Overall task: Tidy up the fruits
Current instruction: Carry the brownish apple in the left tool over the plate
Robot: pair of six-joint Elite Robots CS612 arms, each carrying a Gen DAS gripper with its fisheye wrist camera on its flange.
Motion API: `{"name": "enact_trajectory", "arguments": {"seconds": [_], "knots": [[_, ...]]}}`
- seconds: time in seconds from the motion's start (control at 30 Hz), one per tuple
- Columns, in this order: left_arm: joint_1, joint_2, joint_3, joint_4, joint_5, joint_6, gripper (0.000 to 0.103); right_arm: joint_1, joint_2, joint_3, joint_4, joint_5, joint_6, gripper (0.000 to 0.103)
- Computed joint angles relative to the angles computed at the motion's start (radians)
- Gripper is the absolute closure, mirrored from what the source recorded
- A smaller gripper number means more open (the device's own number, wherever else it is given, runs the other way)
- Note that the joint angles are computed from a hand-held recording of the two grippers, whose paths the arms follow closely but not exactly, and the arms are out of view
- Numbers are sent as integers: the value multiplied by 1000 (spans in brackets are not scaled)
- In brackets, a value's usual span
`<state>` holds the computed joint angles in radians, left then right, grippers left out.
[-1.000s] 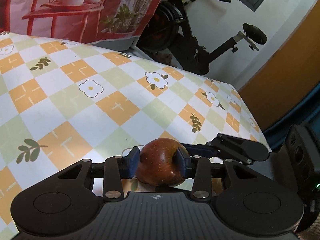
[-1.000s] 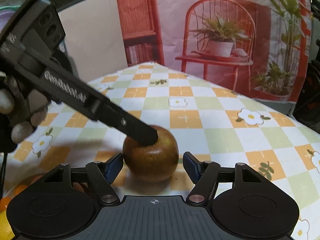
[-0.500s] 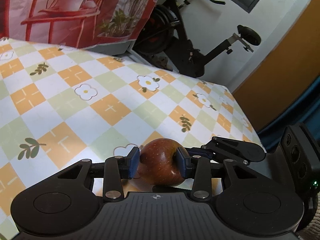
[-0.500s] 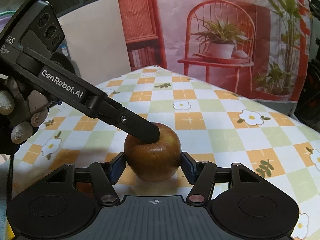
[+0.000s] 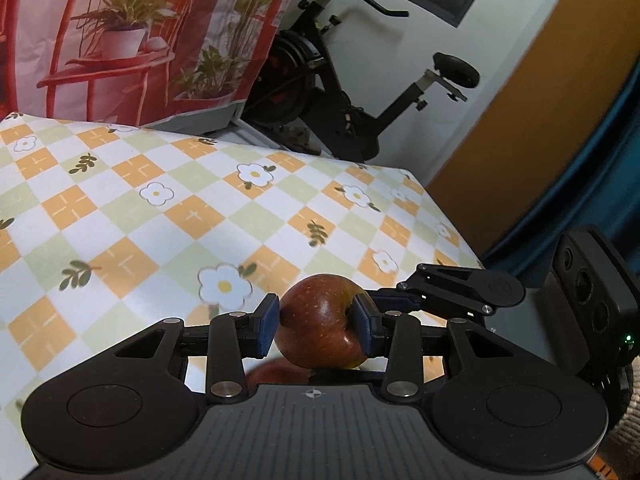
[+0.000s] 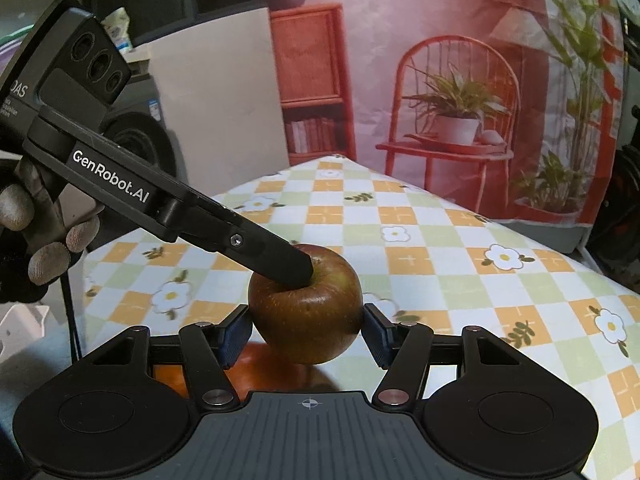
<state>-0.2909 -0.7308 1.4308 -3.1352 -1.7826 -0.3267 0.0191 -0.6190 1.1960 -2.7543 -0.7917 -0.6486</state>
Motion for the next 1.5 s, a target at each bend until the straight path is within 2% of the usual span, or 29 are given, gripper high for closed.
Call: {"name": "enact_trajectory", "arguments": {"seconds": [0.17,0.37,0.77,1.23,1.5], "knots": [[-3,-44,75,-33,4,14,61,3,-45,77,-26,21,-9,47],[-4,-70,130,-46,18,14,61,16,-75,135,-30,26,-30,47],[12,-67,158,-40,16,-11,62,44,-81,137,100,-23,-129,47],[17,-62,162,-37,52,-32,62,51,-76,134,82,-52,-135,46],[14,-62,159,-31,60,-19,62,50,-82,143,54,-74,-130,41]]}}
